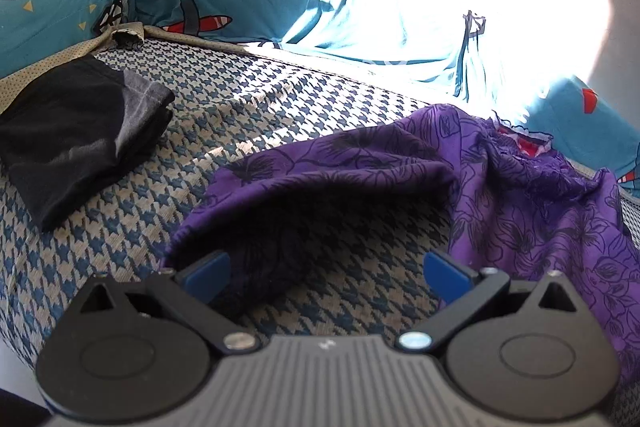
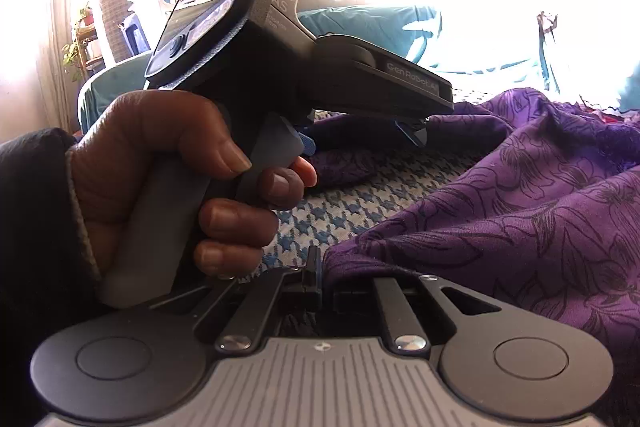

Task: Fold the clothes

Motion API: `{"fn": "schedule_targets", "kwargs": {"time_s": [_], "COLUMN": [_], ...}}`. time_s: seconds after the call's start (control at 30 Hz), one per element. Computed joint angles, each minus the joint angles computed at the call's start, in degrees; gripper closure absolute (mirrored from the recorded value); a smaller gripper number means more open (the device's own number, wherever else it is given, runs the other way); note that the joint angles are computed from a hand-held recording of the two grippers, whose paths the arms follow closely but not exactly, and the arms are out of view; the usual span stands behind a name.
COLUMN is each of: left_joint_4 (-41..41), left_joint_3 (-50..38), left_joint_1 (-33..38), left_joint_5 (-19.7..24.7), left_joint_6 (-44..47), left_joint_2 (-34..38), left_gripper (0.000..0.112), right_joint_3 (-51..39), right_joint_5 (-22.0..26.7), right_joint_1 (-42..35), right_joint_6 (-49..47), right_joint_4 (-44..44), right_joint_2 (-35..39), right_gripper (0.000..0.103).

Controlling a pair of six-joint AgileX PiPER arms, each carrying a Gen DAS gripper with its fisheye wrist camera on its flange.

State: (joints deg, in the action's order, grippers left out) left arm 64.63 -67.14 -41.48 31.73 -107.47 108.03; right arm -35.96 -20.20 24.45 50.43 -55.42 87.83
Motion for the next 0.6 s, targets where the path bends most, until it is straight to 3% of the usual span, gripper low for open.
{"fn": "schedule_targets", "kwargs": {"time_s": [0.1,0.17,0.23,0.37,0.6], "left_joint_4": [0.83,2.39,2.52,1.62,-1.15], "left_joint_3": [0.37,0.89,1.08,-0.67,-5.81], "left_joint_1": [0.24,0.05,0.18,-0.89,-4.42], "left_joint_5": [1.72,2.76,2.0,1.98,1.27], "left_joint_6": [-0.38,-1.82,-2.23,0.26,7.47], "left_joint_2": [-1.44,-2.32,-2.75,-1.62,2.23], "left_gripper": [0.009,0.009,0.009,0.009,0.009], "right_joint_3": [-2.72,-3.05,-1.24,1.32,7.8], "right_joint_5": [-0.22,2.62,-0.27,-4.24,-1.55], "right_joint_1": [0.62,1.8,0.09,-2.68,-6.08], "right_joint_6": [5.28,6.81,8.69,13.79,14.28], "right_joint_4": [-7.09,-9.01,-12.27,-21.56,-21.98], "right_joint_2": [1.85,2.1,1.33,-1.57,-10.59], "right_gripper": [0.096,0.088,0.084,0.06,0.055]}}
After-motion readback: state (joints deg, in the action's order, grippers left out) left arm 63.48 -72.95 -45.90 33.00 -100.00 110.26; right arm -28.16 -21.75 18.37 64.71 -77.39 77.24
